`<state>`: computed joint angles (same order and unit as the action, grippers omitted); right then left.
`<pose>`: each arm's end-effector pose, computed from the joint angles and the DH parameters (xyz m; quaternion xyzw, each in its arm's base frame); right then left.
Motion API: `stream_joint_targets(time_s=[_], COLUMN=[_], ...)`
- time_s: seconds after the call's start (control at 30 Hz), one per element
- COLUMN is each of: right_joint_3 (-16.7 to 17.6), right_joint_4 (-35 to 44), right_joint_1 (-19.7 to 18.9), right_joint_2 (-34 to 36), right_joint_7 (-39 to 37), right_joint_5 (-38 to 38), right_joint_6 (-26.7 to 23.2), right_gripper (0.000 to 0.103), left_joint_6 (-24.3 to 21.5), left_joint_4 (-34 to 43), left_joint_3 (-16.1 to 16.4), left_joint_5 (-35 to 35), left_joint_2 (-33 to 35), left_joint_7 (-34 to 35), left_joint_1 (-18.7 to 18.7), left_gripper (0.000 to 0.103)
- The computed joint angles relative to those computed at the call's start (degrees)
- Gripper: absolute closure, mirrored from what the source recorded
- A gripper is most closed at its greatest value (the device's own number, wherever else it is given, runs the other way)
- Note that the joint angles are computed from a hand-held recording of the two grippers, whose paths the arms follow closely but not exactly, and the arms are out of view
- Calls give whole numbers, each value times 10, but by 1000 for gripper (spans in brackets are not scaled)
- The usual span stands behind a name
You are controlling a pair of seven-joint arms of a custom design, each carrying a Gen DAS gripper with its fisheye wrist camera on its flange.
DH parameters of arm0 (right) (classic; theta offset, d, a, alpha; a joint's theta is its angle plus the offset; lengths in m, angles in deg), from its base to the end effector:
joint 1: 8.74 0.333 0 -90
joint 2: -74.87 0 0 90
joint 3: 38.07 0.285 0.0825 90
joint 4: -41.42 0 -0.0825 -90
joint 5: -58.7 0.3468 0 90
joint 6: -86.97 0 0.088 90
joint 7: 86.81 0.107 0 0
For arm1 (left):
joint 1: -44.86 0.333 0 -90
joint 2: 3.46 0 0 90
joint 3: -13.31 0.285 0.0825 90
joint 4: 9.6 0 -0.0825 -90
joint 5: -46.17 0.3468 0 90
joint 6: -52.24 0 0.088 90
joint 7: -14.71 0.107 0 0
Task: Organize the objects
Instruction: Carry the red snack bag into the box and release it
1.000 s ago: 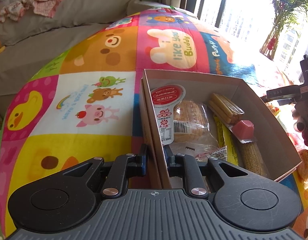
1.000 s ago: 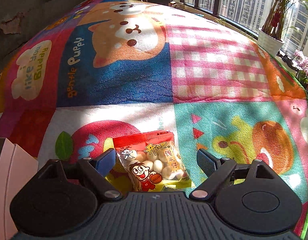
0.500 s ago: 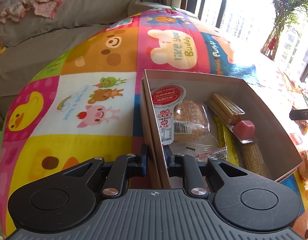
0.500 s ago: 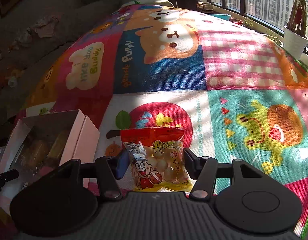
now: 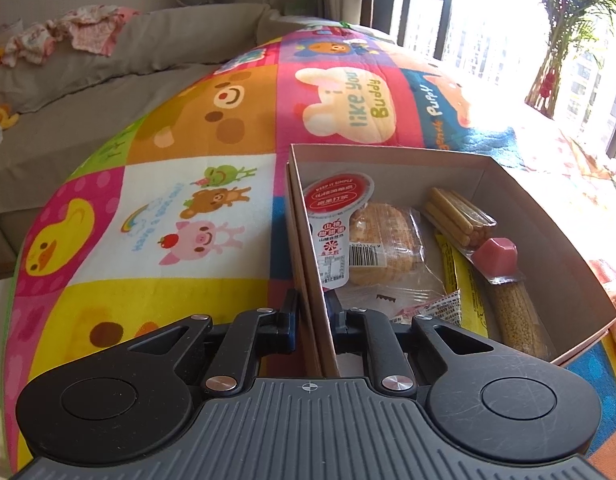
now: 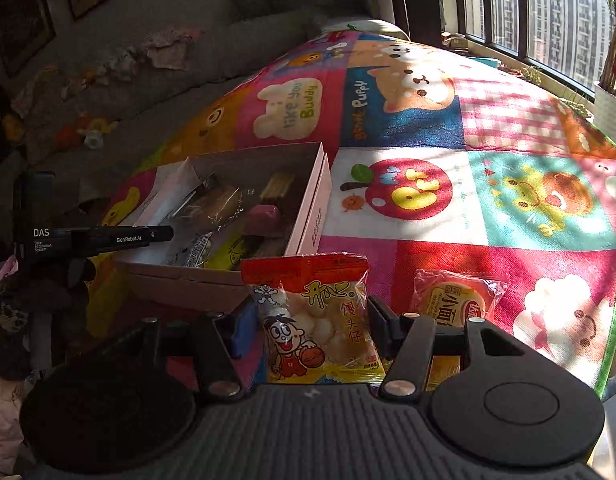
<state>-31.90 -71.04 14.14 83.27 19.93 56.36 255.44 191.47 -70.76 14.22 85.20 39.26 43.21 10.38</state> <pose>0.5260 0.2916 0.4892 -0.7205 0.5636 -0.1566 0.3725 0.6188 -0.4135 0.4477 -0.6760 0.6147 -0.2984 0.2760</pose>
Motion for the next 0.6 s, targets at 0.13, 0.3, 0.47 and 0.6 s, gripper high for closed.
stream_joint_targets(time_s=[0.13, 0.3, 0.47, 0.6], right_joint_3=[28, 20, 19, 3], right_joint_4=[-51, -36, 11, 69], right_joint_1=[0, 14, 22, 36], right_joint_2=[-26, -23, 7, 44], right_joint_7=[-27, -21, -28, -2], right_joint_5=[60, 39, 32, -5], right_joint_6=[57, 48, 15, 4], right_gripper=[46, 46, 46, 46], left_joint_6=[-11, -14, -17, -15], left_joint_4=[7, 11, 17, 21], left_joint_3=[1, 3, 2, 1], left_joint_5=[0, 6, 2, -1], left_joint_2=[3, 7, 11, 18], left_joint_7=[-1, -3, 1, 5], left_joint_1=[-3, -7, -5, -4], left_gripper=[88, 88, 88, 88])
